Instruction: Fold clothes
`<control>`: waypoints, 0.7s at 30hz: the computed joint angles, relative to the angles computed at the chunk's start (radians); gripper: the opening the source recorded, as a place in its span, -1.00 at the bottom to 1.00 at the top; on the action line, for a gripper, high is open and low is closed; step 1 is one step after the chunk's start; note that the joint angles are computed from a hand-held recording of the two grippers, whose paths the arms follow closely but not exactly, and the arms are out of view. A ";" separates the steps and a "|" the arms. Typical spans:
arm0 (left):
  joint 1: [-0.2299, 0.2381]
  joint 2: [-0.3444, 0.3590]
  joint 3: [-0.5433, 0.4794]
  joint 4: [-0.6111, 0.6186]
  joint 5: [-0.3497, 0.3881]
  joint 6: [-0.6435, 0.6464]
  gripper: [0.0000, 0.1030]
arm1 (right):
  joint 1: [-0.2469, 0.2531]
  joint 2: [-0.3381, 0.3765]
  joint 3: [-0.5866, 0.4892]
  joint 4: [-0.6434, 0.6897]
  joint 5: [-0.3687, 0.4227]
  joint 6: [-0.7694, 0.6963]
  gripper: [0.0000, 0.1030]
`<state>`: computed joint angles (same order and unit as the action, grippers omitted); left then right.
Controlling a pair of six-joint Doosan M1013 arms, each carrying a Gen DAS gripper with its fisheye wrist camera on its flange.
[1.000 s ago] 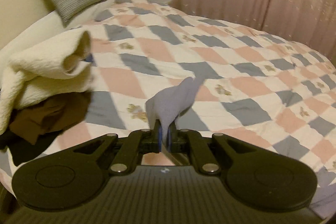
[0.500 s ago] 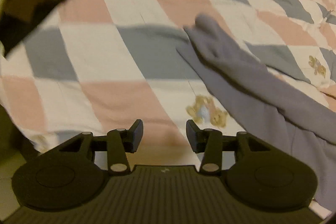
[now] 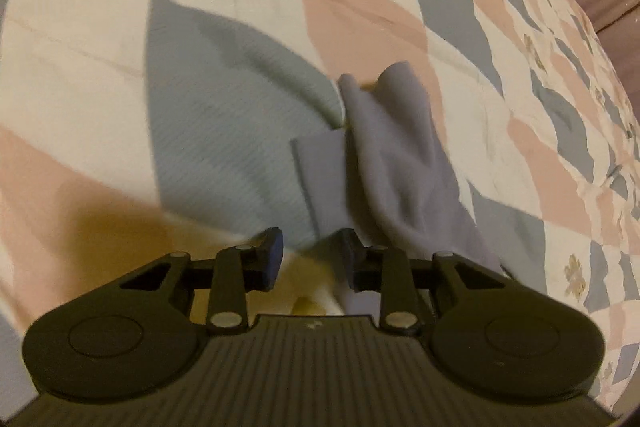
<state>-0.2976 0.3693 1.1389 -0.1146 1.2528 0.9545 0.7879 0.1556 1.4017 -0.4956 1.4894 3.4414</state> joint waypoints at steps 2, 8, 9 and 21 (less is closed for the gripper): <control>0.004 0.004 0.003 -0.014 -0.018 -0.018 -0.47 | 0.005 0.002 0.003 -0.005 0.001 0.013 -0.70; 0.000 0.007 -0.011 0.011 -0.016 0.042 -1.00 | 0.015 -0.003 0.029 -0.029 -0.015 0.095 -0.69; -0.002 0.002 -0.019 0.024 -0.015 0.063 -1.00 | 0.015 -0.005 0.032 -0.036 -0.016 0.101 -0.86; 0.046 -0.120 -0.026 0.226 0.141 0.218 -1.00 | 0.095 -0.039 -0.042 -0.243 0.117 0.090 -0.90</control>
<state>-0.2513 0.2490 1.1133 0.1114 1.3938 1.1722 0.8826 0.1162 1.3601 -0.7384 1.6059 3.5310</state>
